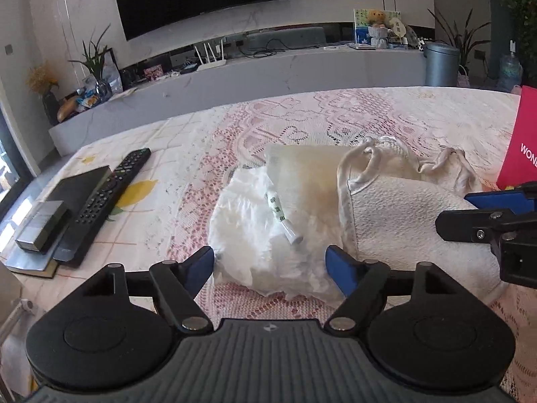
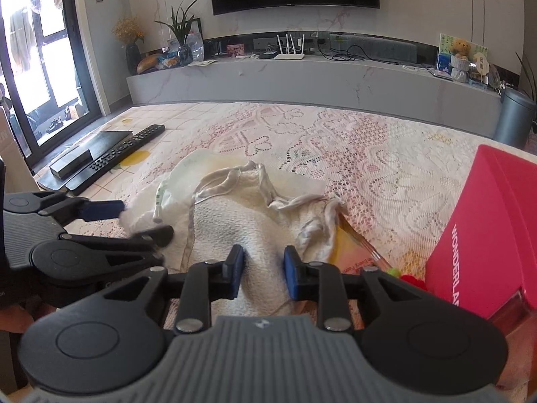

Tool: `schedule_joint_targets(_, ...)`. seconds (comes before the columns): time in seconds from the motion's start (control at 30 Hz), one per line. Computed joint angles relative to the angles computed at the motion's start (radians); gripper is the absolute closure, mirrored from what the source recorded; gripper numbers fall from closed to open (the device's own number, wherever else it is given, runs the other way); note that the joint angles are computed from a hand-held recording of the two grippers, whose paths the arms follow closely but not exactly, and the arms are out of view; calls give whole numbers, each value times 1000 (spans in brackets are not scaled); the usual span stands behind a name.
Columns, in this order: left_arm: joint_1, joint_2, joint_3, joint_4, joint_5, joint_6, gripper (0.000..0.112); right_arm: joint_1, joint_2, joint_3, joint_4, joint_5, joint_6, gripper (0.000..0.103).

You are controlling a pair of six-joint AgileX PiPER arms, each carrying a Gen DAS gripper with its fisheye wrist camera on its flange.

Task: Organize soft objects
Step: 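Grasp the crumpled white plastic bag with left tool while right tool holds the towel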

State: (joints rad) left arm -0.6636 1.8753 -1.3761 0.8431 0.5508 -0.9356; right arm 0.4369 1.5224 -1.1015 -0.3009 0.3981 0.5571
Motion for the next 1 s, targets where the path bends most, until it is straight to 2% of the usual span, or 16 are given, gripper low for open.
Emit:
schedule_joint_targets(0.1,-10,3,9,27,-6,-10,23,-14,3,3,47,-13,-37,74)
schedule_joint_targets(0.23,-19,19,9,63,-10,-29,21,-10,4,5,30,-14,-26,73)
schedule_joint_targets(0.4,24,18,6,-44,-60,-13,18,-7,4,6,18,-15,-15,72)
schedule_joint_targets(0.53,-6,12,32,75,-56,-107,39,-6,5,6,13,-15,-15,70)
schedule_joint_targets(0.7,-13,-1,28,41,-56,-95,64,0,3,10,-6,-17,4,70)
schedule_joint_targets(0.77,-22,-6,32,93,-47,-136,75,-3,3,10,7,-19,-6,70)
schedule_joint_targets(0.87,-42,-14,33,143,-12,-201,84,-8,0,13,11,-22,-5,71)
schedule_joint_targets(1.0,-57,-63,54,153,24,-284,89,-20,-24,27,28,-30,4,84)
